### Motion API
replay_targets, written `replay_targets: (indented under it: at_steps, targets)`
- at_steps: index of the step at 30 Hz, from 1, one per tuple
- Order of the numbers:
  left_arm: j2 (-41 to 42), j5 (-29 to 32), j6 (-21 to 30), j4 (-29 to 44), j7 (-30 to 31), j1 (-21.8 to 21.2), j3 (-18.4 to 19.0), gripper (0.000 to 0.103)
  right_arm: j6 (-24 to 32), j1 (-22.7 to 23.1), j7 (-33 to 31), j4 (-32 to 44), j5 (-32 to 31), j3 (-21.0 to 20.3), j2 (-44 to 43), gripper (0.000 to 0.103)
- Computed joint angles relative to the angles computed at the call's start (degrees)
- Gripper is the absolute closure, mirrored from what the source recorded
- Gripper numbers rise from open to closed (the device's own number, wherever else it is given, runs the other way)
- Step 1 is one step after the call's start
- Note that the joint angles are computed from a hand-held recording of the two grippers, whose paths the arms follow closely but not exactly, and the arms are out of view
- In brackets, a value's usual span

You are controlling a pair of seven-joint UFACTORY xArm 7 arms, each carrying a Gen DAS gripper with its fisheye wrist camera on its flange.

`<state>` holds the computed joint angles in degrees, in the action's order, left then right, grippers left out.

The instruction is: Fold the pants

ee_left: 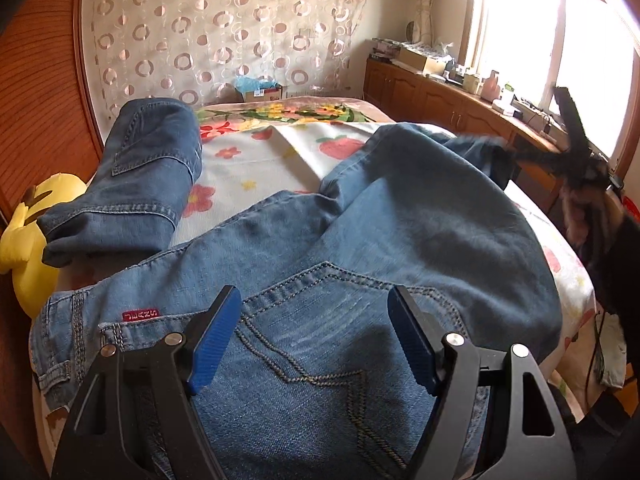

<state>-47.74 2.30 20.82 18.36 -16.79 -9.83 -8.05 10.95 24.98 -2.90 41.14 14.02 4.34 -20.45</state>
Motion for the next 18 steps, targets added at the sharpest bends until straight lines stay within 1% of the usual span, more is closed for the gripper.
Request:
replay_targets:
  at_steps: [1, 3, 6, 8, 10, 12, 16, 18]
  targets:
    - [0.0, 0.1, -0.1, -0.1, -0.1, 0.1, -0.2, 0.026, -0.8, -3.3, 2.4, -0.2, -2.7, 2.1, -1.1, 0.096]
    - [-0.1, 0.3, -0.1, -0.2, -0.2, 0.2, -0.3, 0.026, -1.3, -6.3, 4.4, -0.1, -5.5, 2.9, -2.4, 0.097]
    - [-0.2, 0.4, -0.1, -0.3, -0.1, 0.2, -0.1, 0.026, 0.5, -6.4, 3.7, 1.1, -6.8, 1.2, -1.2, 0.097]
    - [-0.3, 0.3, -0.2, -0.4, 0.0, 0.1, 0.0, 0.026, 2.1, -9.4, 5.4, 2.0, -10.6, 3.8, 0.3, 0.097]
    - [-0.1, 0.4, -0.2, -0.4, -0.2, 0.3, -0.2, 0.026, 2.9, -11.0, 7.1, 3.1, -13.4, 5.3, 2.2, 0.096]
    - [-0.1, 0.5, 0.1, -0.3, -0.2, 0.4, -0.2, 0.026, 3.1, -10.7, 7.7, 4.1, -13.8, 4.9, 3.7, 0.096]
    - [-0.5, 0.5, 0.5, -0.3, -0.5, 0.3, -0.2, 0.026, 1.9, -6.6, 4.3, 3.3, -9.2, 1.7, 2.7, 0.096]
    - [-1.2, 0.2, 0.7, -0.2, -0.5, 0.2, 0.2, 0.026, 1.4, -4.1, 1.5, 2.9, -6.8, 0.3, 1.3, 0.096]
